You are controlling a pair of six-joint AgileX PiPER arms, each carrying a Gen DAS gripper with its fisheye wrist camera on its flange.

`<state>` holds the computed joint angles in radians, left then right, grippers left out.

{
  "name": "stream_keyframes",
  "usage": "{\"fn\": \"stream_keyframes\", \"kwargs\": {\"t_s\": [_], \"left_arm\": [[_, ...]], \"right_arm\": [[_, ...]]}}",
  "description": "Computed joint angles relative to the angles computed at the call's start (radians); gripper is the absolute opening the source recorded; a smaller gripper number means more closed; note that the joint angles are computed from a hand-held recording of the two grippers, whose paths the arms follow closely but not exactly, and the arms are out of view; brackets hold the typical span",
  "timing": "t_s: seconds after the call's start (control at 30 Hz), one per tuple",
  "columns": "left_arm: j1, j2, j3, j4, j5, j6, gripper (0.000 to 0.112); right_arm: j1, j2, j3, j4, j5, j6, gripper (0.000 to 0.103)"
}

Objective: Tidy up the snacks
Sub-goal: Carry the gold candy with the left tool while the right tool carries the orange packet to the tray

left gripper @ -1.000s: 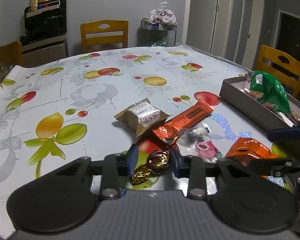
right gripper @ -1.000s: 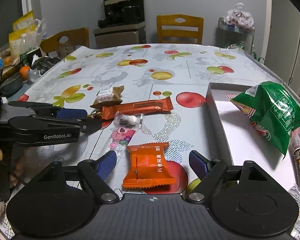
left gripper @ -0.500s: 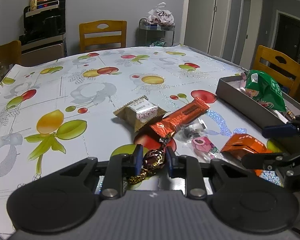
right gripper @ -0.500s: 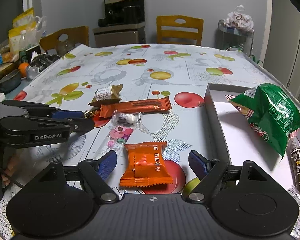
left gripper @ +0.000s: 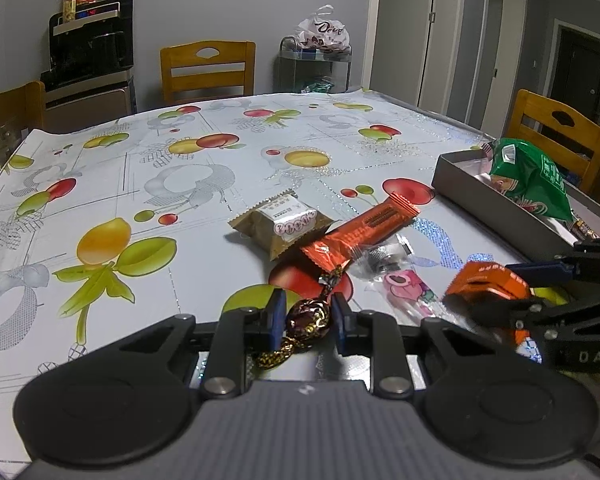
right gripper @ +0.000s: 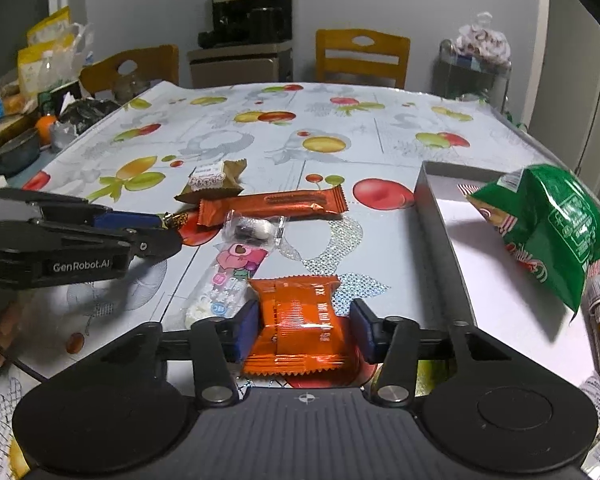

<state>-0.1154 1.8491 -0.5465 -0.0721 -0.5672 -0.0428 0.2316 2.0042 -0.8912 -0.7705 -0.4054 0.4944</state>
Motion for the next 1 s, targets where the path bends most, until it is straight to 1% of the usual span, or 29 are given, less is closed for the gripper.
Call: {"fn": "stream_keyframes", "kwargs": {"t_s": [0.17, 0.27, 0.37, 0.47, 0.57, 0.7, 0.8, 0.9, 1.0], "left_arm": [[-0.002, 0.0, 0.0, -0.005, 0.0, 0.005, 0.022], [-0.009, -0.001, 0.002, -0.037, -0.004, 0.024, 0.022], [-0.011, -0.004, 0.009, -0.035, -0.008, 0.016, 0.022], [-0.036, -0.008, 0.016, -0.115, -0.023, 0.081, 0.022], [-0.068, -0.018, 0.029, -0.188, -0.04, 0.148, 0.022], [-0.076, -0.061, 0.037, -0.186, -0.017, 0.139, 0.022], [-0.098, -0.107, 0.042, -0.222, 0.0, 0.168, 0.022], [-0.124, -0.159, 0.045, -0.255, 0.02, 0.202, 0.022], [-0.157, -0.203, 0.043, -0.294, 0.04, 0.238, 0.022]], "right_arm": [[-0.014, -0.015, 0.015, -0.048, -0.022, 0.04, 0.04], [-0.017, -0.029, 0.029, -0.052, -0.031, 0.032, 0.04], [-0.019, -0.045, 0.042, -0.062, -0.038, 0.031, 0.039], [-0.018, -0.059, 0.045, -0.056, -0.027, 0.024, 0.039], [-0.023, -0.072, 0.052, -0.038, -0.035, -0.002, 0.039], [-0.034, -0.088, 0.061, -0.046, -0.051, -0.004, 0.039], [-0.042, -0.092, 0.062, -0.063, -0.06, 0.008, 0.039], [-0.056, -0.098, 0.066, -0.095, -0.076, 0.031, 0.039], [-0.077, -0.103, 0.067, -0.163, -0.1, 0.086, 0.039]]}}
